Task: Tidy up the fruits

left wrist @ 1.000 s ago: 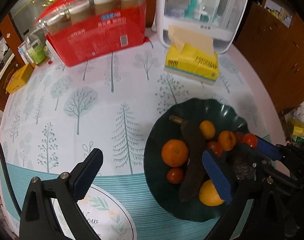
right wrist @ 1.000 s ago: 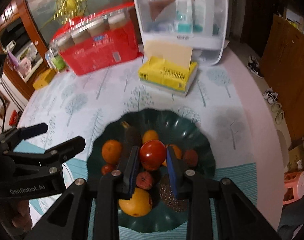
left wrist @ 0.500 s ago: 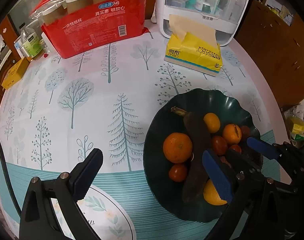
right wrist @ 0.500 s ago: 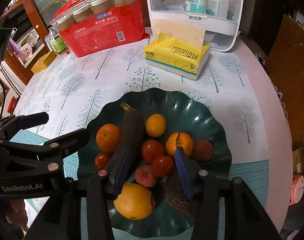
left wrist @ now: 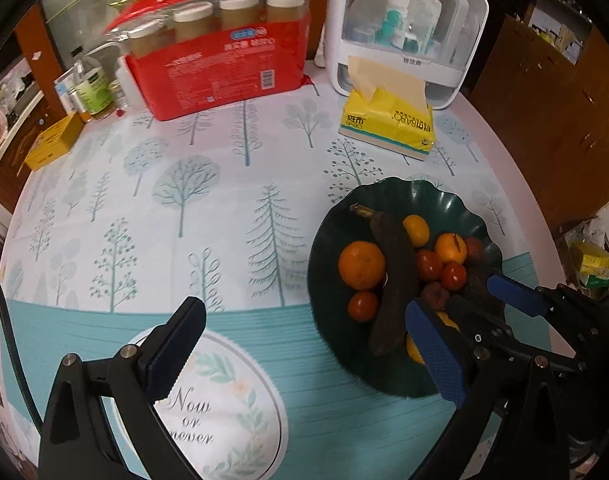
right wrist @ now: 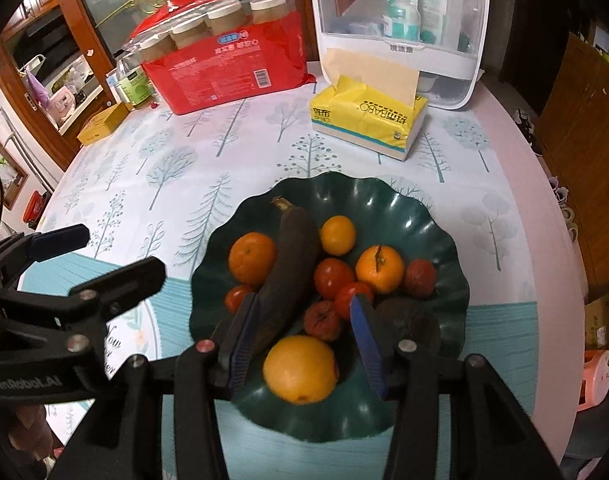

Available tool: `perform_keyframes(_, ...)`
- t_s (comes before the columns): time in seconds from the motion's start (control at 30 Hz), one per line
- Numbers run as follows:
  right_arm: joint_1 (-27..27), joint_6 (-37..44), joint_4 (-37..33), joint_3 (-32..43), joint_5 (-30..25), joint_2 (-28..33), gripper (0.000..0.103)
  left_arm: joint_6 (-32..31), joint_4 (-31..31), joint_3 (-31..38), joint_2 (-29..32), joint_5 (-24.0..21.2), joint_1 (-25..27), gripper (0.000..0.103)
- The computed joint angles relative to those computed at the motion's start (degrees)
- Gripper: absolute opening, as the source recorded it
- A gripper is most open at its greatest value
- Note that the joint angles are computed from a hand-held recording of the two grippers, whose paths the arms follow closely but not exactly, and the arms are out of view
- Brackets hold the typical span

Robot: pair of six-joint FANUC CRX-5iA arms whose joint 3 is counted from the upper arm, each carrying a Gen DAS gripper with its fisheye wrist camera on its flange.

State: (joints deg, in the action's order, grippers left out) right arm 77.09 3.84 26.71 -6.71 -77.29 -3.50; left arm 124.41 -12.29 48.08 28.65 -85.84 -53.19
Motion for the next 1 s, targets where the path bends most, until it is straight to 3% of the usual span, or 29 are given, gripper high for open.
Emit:
perform_keyframes(0.47,11.70,-9.18,4.82,5.50,-7.63,1.36,0.048,8.00,-8.72,-9.70,-12.63,-3.48,-7.43,0.100)
perform_keyframes(0.77,17.49,-12.77,7.65,10.40,-12.59,4.47,0.048,14.55,-15.23,-11.60,-16.63,-8.07,-12.83,0.100)
perform_keyframes(1.0,19.80,-14.18,8.79,12.70,-15.56,6.30,0.048,16.22,-15.66,-13.39,-18.14,-9.05,-14.04,0.100)
